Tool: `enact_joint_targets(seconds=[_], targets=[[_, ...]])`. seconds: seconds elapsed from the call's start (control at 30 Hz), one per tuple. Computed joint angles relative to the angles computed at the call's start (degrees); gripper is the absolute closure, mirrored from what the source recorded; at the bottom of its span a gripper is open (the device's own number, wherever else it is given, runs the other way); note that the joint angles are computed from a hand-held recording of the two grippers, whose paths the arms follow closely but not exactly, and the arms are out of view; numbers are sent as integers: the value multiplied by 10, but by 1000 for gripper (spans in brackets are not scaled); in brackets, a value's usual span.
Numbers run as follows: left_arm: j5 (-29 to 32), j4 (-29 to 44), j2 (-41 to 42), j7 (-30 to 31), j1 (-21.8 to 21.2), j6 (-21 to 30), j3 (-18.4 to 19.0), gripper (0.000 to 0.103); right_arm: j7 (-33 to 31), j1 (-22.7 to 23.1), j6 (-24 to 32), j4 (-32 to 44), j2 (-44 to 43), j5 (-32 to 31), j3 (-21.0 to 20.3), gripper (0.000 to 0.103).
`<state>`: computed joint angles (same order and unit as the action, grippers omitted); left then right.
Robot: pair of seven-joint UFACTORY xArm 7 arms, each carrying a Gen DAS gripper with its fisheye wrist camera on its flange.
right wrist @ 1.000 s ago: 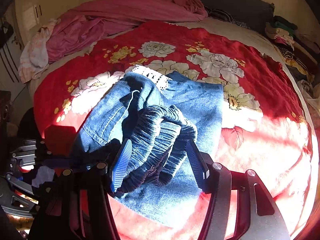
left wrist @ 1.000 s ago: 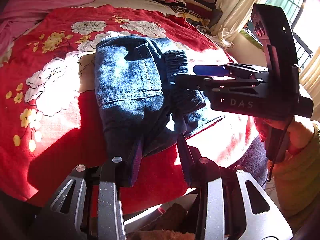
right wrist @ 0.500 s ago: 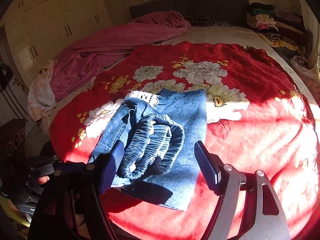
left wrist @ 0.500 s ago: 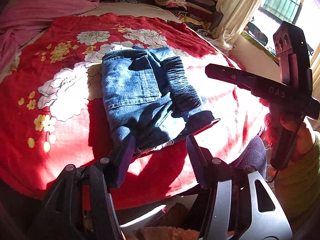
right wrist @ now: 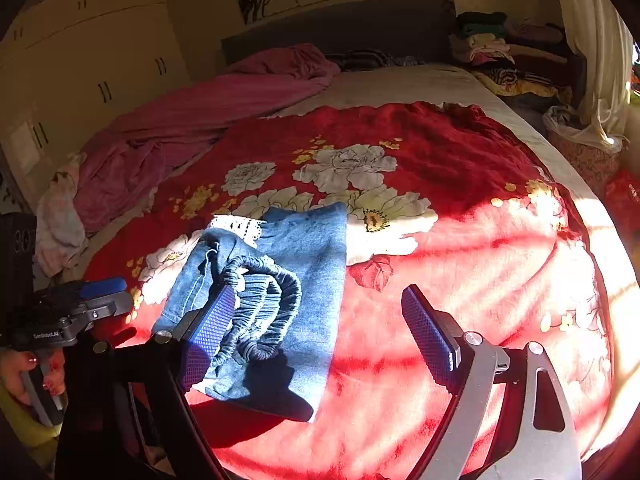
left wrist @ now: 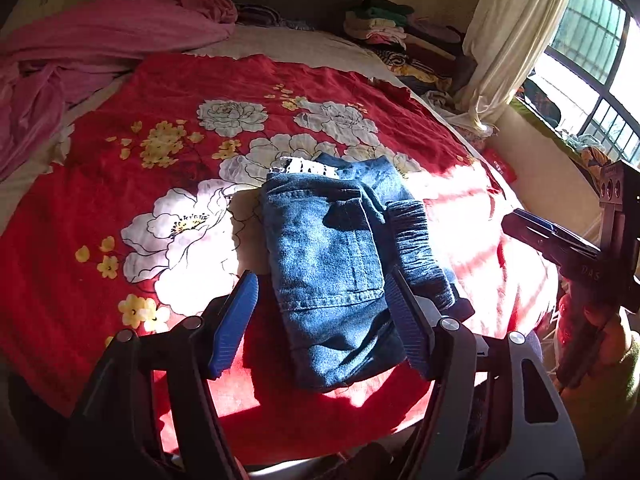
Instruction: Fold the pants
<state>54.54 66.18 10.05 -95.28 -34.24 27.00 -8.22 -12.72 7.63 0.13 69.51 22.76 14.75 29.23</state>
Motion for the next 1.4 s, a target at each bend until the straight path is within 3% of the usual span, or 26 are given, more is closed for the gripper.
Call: enact_joint_targets(seconds=[0.1, 0.17, 0.37, 0.53, 0.63, 0.87, 0.97, 1.03, 1.1, 1.13, 1.2, 1.27, 1.4], targets=[[-18, 14, 21, 20, 8, -7, 5, 41, 3, 5, 22, 18, 20, 0, -6, 19], [-37, 19, 36, 31, 11, -18, 11, 41, -15, -9, 39, 33, 39, 10, 14, 19], [-62, 13, 69, 27, 2, -95, 45, 41, -43, -1, 85, 75, 84, 45, 13, 21], [-74, 20, 91, 26, -15, -110, 74, 40, -55, 28, 132, 122, 118, 62, -14, 29], [-60, 30, 103, 15, -31, -106, 93, 33, -49, 54, 156, 151, 139, 64, -42, 37], [-30, 41, 119, -31, -51, -132, 123, 23, -77, 61, 161, 185, 166, 83, -38, 48], [-33, 60, 132, -20, -55, -112, 120, 22, -90, 57, 160, 197, 178, 93, -30, 49], [-38, 73, 140, -11, -55, -110, 118, 26, -116, 42, 157, 193, 180, 106, -9, 67], [-45, 80, 145, -1, -54, -115, 116, 48, -133, 42, 144, 183, 173, 112, -4, 81], [-46, 84, 144, 4, -59, -109, 118, 51, -135, 50, 135, 177, 167, 109, -9, 83], [-46, 89, 140, 24, -65, -84, 115, 68, -142, 50, 116, 162, 155, 109, -4, 88], [-46, 84, 130, 32, -64, -76, 110, 76, -153, 44, 94, 146, 144, 111, 8, 89], [-37, 70, 106, 26, -56, -85, 104, 80, -164, 30, 68, 135, 130, 106, 34, 90]])
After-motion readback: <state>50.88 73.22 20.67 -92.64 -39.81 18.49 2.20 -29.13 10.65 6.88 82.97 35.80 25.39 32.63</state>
